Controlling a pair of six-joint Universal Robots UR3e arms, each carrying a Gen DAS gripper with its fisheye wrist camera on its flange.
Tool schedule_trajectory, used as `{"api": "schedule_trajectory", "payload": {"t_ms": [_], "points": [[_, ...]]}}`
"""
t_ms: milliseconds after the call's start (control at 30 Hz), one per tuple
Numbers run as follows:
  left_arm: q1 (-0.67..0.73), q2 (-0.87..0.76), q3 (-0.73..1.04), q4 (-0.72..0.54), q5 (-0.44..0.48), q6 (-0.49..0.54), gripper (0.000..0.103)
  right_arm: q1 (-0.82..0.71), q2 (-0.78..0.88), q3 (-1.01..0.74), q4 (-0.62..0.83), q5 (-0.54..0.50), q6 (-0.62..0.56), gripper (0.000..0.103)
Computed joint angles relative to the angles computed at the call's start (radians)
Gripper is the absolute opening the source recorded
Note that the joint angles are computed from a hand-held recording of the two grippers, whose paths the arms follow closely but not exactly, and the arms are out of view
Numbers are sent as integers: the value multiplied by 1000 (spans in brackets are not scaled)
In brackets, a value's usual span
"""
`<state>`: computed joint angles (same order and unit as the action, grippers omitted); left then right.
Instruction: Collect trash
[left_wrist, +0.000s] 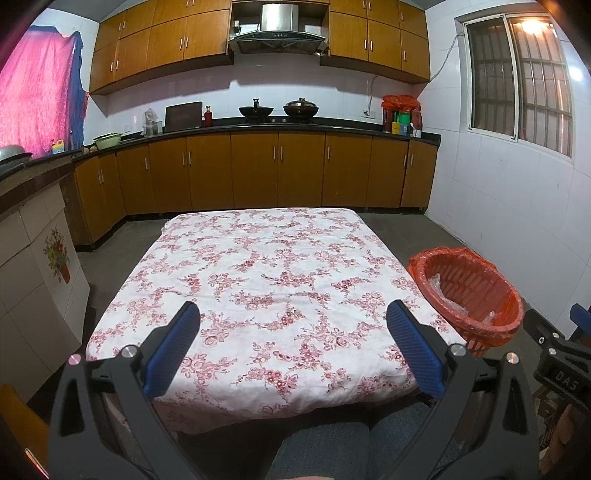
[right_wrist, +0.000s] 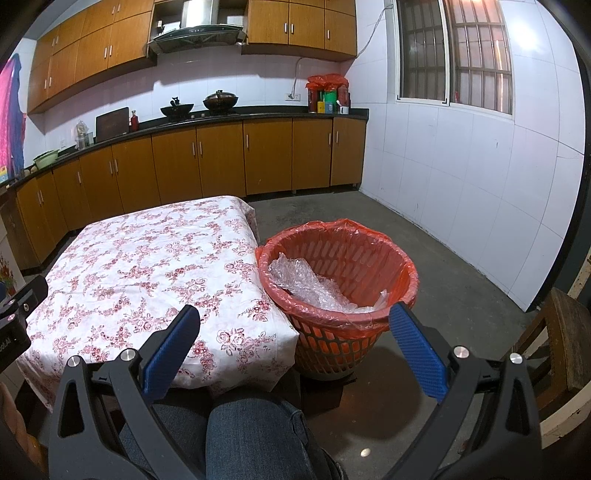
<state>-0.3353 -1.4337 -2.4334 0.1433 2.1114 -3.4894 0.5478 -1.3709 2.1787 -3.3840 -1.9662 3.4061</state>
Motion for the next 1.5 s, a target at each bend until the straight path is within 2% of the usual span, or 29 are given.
{"api": "schedule_trajectory", "payload": {"t_ms": [1500], "points": [[-2, 3, 8, -14, 1, -1, 99, -2, -2, 10, 1, 4, 7, 101]]}}
